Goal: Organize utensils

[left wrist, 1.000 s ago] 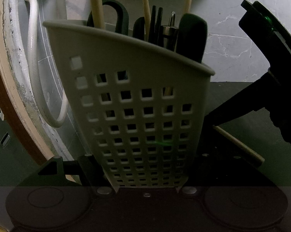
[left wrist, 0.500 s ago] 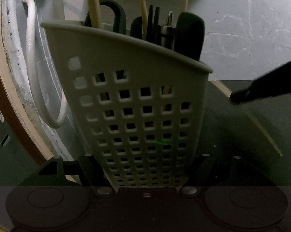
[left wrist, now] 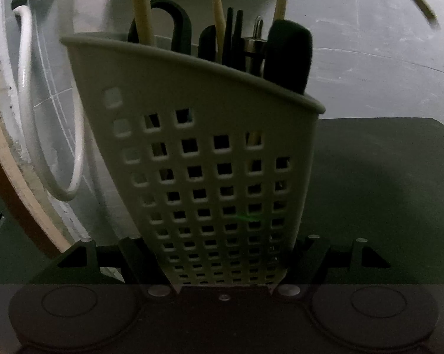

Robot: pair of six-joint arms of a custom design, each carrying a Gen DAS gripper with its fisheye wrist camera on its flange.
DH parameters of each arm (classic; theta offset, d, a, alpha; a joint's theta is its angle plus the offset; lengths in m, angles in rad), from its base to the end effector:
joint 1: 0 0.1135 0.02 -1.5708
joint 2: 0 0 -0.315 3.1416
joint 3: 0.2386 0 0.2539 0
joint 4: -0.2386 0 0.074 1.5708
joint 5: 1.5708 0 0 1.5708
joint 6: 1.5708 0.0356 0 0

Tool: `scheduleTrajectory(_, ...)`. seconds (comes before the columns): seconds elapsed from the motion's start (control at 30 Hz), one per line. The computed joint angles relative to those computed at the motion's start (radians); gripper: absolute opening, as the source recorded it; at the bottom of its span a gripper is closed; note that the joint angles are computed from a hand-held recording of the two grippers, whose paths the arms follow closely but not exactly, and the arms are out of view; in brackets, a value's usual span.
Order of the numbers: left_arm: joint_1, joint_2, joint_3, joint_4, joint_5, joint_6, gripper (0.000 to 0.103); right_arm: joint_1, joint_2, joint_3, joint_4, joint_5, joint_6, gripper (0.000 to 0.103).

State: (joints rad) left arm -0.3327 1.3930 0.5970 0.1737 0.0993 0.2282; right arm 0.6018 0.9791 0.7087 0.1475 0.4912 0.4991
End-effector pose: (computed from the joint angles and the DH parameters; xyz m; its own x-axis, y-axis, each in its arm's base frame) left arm 0.2528 -0.0911 0.2254 -0.4459 0.3923 -0.8045 0.5154 0.8474 0.1275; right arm 0.1766 0.1009 0.3540 -0.1430 0.4138 -0.8991 -0.0511 0.9041 0.4243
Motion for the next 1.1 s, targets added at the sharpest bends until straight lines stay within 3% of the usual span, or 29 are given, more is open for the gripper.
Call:
scheduleTrajectory(0.2, -0.015, 0.001, -0.001, -0.004, 0.011, 0.007, 0.076, 0.038, 0.077, 0.006, 0.227, -0.069, -0.102, 0.007)
scheduleTrajectory(0.4, -0.012, 0.013, -0.002, 0.013, 0.019, 0.009, 0.076, 0.062, 0.195, -0.016, 0.367, -0.109, -0.089, 0.007)
scheduleTrajectory(1.1, -0.024, 0.006, -0.025, 0.041, 0.006, 0.001, 0.076, 0.153, 0.338, -0.129, 0.534, 0.043, -0.036, 0.008)
